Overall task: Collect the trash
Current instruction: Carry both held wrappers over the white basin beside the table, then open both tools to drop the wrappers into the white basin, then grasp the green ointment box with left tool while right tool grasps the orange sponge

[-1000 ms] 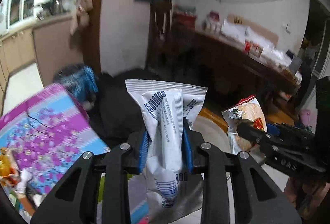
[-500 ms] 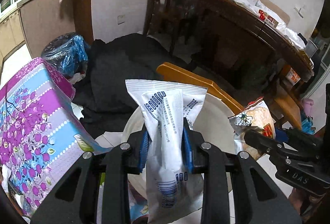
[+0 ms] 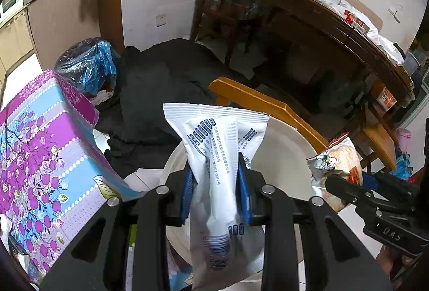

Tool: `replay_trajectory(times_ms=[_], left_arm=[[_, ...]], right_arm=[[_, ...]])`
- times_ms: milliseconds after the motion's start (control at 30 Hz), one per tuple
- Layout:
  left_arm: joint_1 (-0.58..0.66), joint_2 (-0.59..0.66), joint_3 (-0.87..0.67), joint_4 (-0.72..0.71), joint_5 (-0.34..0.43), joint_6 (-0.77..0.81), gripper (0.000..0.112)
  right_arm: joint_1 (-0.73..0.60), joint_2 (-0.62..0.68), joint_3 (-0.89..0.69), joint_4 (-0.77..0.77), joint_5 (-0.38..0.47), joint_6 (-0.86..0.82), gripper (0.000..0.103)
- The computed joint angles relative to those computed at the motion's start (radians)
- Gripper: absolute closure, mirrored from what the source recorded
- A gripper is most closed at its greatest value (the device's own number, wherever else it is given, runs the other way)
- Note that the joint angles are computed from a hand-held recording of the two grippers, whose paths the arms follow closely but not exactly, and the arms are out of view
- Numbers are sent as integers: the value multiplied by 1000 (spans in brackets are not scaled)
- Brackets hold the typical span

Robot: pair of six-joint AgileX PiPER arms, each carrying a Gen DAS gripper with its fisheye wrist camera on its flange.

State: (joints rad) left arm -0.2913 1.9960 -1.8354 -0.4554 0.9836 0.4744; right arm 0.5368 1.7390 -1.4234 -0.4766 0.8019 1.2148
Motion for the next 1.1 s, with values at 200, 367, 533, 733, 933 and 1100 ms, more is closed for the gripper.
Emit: replay_trajectory(times_ms=[200,367,533,733,933,1100], left_arm=[[-11,6,6,8,-10,-2,84],[-15,13,6,26,-8,-9,81],[-16,11,14,52,-23,-25,66],[-18,-3,33,52,-33,-22,66],[-12,-19,55,50,-33,-11,66],[55,-131,188,-40,-66,101,60]], right_arm=[[4,2,3,-14,-6,18,63],[2,-13,19,-33,-13,33,47],[3,-39,55,-57,-38,75,34],[5,-61,84,-67,-48,98,34],[24,-86,113,-104,-58,144,34],[195,-113,111,-366,18,339,34]])
